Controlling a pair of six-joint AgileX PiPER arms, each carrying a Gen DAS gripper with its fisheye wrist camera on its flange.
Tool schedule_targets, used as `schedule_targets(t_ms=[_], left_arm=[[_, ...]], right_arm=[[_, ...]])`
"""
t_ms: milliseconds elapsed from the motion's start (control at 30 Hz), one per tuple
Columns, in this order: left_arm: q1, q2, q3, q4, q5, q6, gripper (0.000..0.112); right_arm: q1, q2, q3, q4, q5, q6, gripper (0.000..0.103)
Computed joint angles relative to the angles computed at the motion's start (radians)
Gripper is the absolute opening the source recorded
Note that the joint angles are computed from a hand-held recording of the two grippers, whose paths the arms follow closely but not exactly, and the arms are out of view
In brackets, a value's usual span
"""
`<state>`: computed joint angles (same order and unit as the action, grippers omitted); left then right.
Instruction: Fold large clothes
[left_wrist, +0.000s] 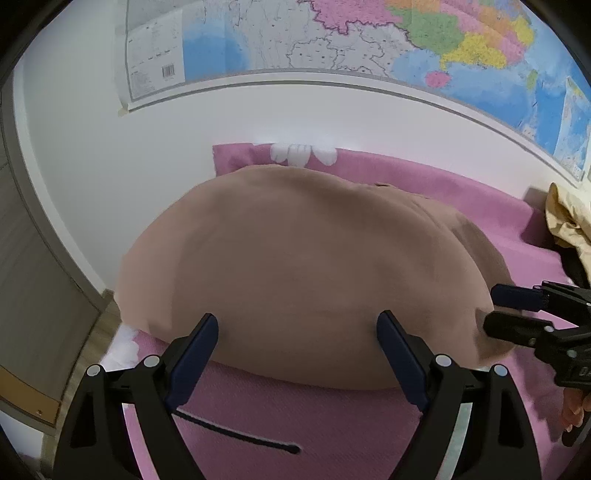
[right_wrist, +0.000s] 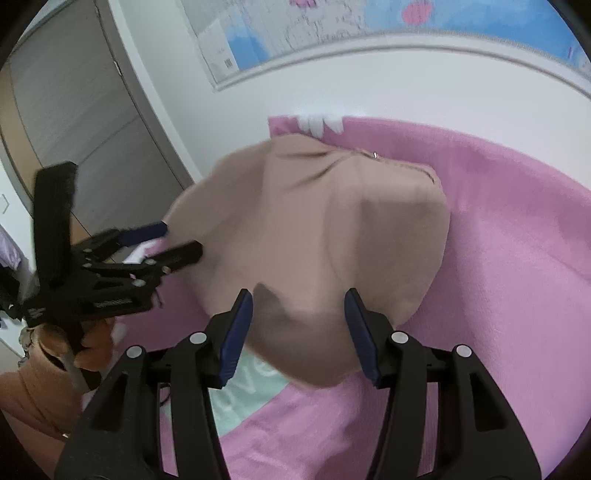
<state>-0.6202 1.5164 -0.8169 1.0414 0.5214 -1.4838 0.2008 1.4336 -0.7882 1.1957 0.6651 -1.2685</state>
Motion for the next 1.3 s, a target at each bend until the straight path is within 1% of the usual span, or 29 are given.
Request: schedule_targets(t_ms=[67,133,167,233,300,367,400,433,500,533,567,633,767,833,933,1100,1167,1300], left_arm=[[-0.009,-0.001,0.011,0.001,-0.019,-0.016,0.086],[-0.036,0.026,0.002,0.009,0.009,-0.041,0.086],[-0.045,0.035,-0.002,0.006,0.014,-0.041,0.087],[-0.054,0.041,-0.008,-0.011,0.018,-0.035,0.088],[-0.063,0.036,-0.008,-0.023,0.024,-0.04,0.088],[-0.084,0.028,-0.004,-0.013,0.045,-0.069,0.089],[-0.096,0.027,-0.009,-0.018,0.062,-0.074,0.09],[-0.122,0.023,-0.009,0.003,0.094,-0.11,0.092],[-0.16,0.016,-0.011,0.02,0.139,-0.145,0.095],[-0.179,0.009,-0.011,0.024,0.158,-0.163,0.096],[-0.193,0.003,-0.012,0.025,0.172,-0.175,0.096],[-0.236,-0.005,-0.016,0.035,0.228,-0.214,0.096],[-0.293,-0.03,-0.02,0.022,0.295,-0.258,0.096],[-0.339,-0.04,-0.021,0.025,0.354,-0.299,0.096],[-0.404,-0.045,-0.026,0.027,0.429,-0.335,0.096],[-0.471,-0.047,-0.03,0.01,0.477,-0.368,0.096],[-0.493,-0.047,-0.03,0.003,0.482,-0.376,0.096],[-0.54,-0.038,-0.034,-0.011,0.522,-0.395,0.096]], right_arm=[[0.0,-0.026,0.028,0.015,-0.007,-0.035,0.052],[0.014,-0.029,0.042,-0.005,-0.025,-0.028,0.051],[0.031,-0.022,0.047,-0.024,-0.051,-0.014,0.051],[0.046,-0.001,0.043,-0.041,-0.069,0.007,0.051],[0.041,-0.002,0.05,-0.016,-0.062,-0.008,0.054],[0.035,-0.022,0.063,-0.003,-0.056,-0.013,0.055],[0.025,-0.034,0.071,0.009,-0.043,-0.022,0.057],[0.017,-0.049,0.081,0.02,-0.035,-0.031,0.058],[0.007,-0.077,0.098,0.024,-0.033,-0.037,0.063],[0.001,-0.091,0.106,0.024,-0.03,-0.038,0.063],[-0.009,-0.113,0.121,0.034,-0.028,-0.044,0.064],[-0.029,-0.135,0.138,0.046,-0.009,-0.056,0.067],[-0.029,-0.217,0.196,0.06,-0.051,-0.076,0.081],[-0.031,-0.26,0.225,0.072,-0.072,-0.086,0.085],[-0.05,-0.315,0.256,0.077,-0.06,-0.099,0.092],[-0.051,-0.411,0.31,0.062,-0.072,-0.093,0.097],[-0.059,-0.438,0.327,0.055,-0.06,-0.087,0.097],[-0.07,-0.481,0.357,0.056,-0.051,-0.081,0.097]])
